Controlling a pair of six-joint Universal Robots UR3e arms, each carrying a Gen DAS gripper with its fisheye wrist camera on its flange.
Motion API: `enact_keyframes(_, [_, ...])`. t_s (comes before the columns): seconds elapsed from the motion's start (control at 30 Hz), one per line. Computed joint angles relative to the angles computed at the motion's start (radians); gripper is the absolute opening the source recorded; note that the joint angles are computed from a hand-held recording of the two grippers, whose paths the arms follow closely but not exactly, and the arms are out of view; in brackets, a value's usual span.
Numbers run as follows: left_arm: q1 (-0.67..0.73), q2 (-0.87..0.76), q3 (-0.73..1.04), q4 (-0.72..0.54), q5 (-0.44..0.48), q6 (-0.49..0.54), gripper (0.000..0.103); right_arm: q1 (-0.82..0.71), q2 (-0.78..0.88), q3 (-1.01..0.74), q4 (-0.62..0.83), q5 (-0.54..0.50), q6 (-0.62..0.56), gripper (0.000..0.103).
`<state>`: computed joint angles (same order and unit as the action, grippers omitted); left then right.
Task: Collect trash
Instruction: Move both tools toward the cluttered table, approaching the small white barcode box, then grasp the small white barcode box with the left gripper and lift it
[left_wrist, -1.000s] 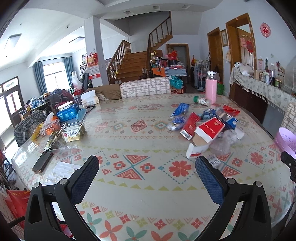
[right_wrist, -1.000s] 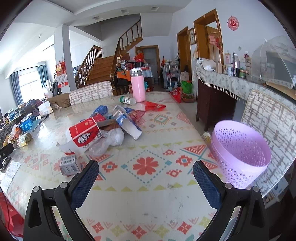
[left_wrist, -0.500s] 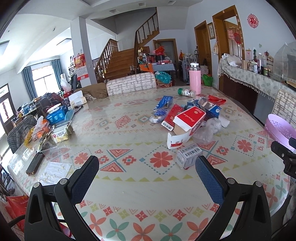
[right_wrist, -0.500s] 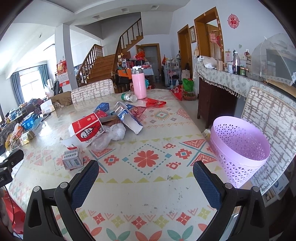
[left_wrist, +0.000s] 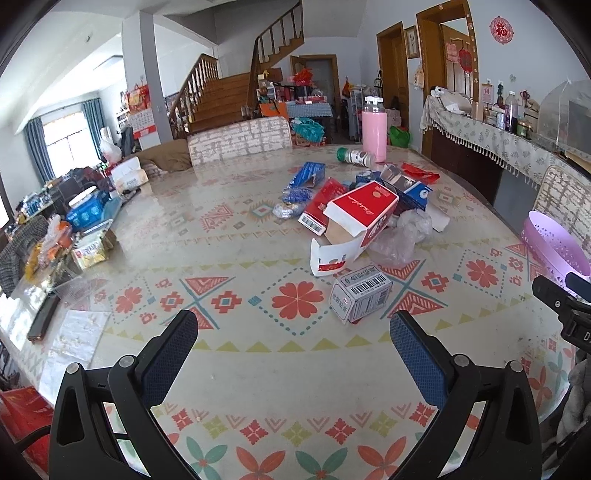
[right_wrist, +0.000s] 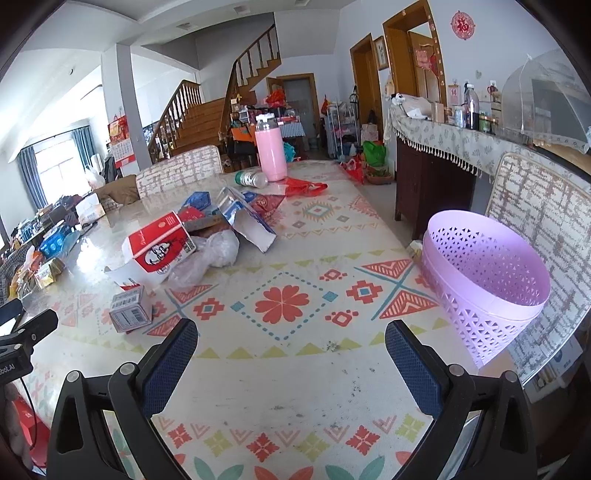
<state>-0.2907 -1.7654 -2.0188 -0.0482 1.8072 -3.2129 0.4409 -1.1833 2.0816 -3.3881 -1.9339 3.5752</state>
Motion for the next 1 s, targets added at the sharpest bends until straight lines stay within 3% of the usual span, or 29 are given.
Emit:
enact_keyframes(0.33, [0.114, -0.093, 0.042, 0.025, -0.237, 0.14, 0.103, -0.062, 0.067, -0.041, 0.012, 0.092, -0.018, 0.103])
enact_keyframes(0.5, [0.12, -0.185, 0.128, 0.035, -0.297, 0.204, 0.102, -0.091, 0.098, -0.074, 0.035, 0.137, -0.015, 0.103])
enact_keyframes(0.67, [0.134, -0.298, 0.273, -0.051, -0.37, 0.284, 0.094, -0.123, 0.093, -0.073, 0.03, 0.197, -0.013, 0.103])
enact_keyframes(0.83, [0.157, -0.372, 0.396, -0.185, -0.453, 0.311, 0.071, -0.124, 0.098, -0.084, 0.044, 0.205, -0.017, 0.103])
enact_keyframes(0.97, [0.168, -0.364, 0.389, -0.209, -0.506, 0.329, 0.051, -0.133, 0.096, -0.087, 0.056, 0.218, -0.012, 0.103])
enact_keyframes(1.0, [0.166, -0.361, 0.39, -0.222, -0.509, 0.332, 0.033, -0.134, 0.097, -0.091, 0.062, 0.221, -0.012, 0.103])
